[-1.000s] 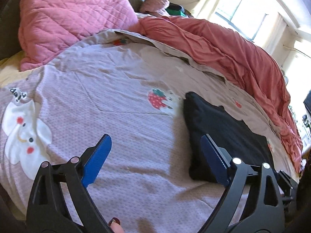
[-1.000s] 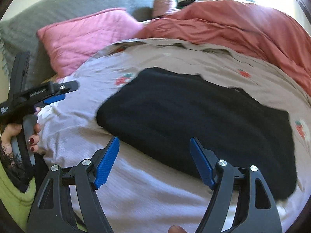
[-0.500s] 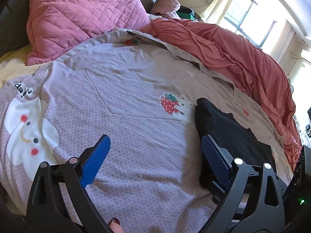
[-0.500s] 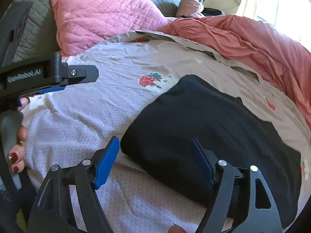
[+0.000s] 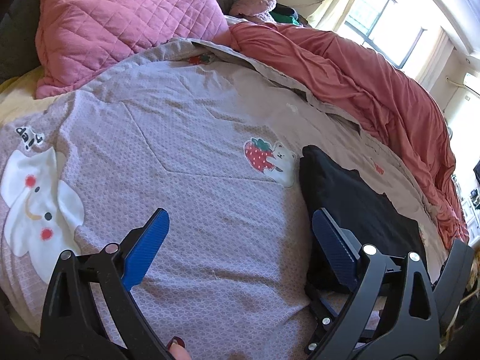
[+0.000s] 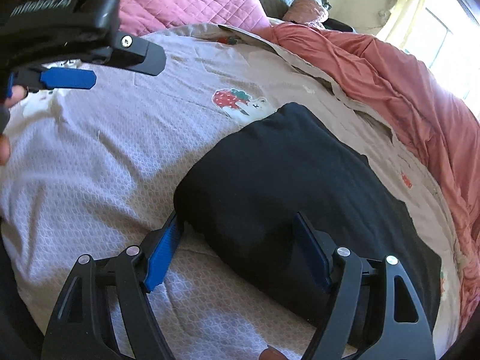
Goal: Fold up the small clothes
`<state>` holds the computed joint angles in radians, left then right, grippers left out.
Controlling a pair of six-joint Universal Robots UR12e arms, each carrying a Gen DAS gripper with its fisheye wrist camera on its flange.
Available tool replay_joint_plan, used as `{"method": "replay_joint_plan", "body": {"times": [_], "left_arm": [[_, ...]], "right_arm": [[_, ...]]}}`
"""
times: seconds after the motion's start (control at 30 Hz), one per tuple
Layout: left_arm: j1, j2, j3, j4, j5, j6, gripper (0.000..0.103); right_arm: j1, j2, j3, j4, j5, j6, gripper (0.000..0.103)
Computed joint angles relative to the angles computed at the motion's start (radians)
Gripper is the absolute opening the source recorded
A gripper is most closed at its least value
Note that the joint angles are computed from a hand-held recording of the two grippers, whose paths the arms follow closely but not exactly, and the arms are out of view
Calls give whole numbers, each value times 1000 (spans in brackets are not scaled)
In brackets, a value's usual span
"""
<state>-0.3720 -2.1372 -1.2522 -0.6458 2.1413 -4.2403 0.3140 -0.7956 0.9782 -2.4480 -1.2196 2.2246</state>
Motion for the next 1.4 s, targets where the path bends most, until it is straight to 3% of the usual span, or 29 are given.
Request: {"method": "replay_joint_plan", "body": {"times": [0.07,0.1,0.23,0.43,0.53,0.73,1.0,1.07,1.13,1.23,1.3,1.4], "left_arm": [[2,3,-5,1,-7,-13,90],[3,4,-8,4,-10,-17,90],[7,6,-15,14,-38,-32,93],[18,-7,-6,66,-113,-7,93],[44,-22,-1,167,-246,-14,93],[99,-113,108,258,-537,-37,93],[127,-215,227,361,-708,-154,92],[123,-231,269,319,-728,-138,86],[113,-241,323,213,-696,-81,84],[91,-265,434,31,-633,2,66],[82,-281,491,-32,-609,33,56],[69,-330,619,-109,-590,77,53]], "right_arm": [[0,1,6,-34,1,-2,73],[-2,3,5,-41,10,1,67],[-25,6,-20,6,114,60,22],[-82,59,-159,225,350,272,18],[-105,71,-183,246,432,339,17],[-116,53,-152,228,455,330,17],[-122,47,-141,244,469,318,17],[-126,49,-143,246,479,325,17],[-131,53,-150,244,492,340,17],[-144,51,-147,214,514,376,17],[-156,52,-146,185,534,415,17],[-177,54,-146,128,561,478,17]]}}
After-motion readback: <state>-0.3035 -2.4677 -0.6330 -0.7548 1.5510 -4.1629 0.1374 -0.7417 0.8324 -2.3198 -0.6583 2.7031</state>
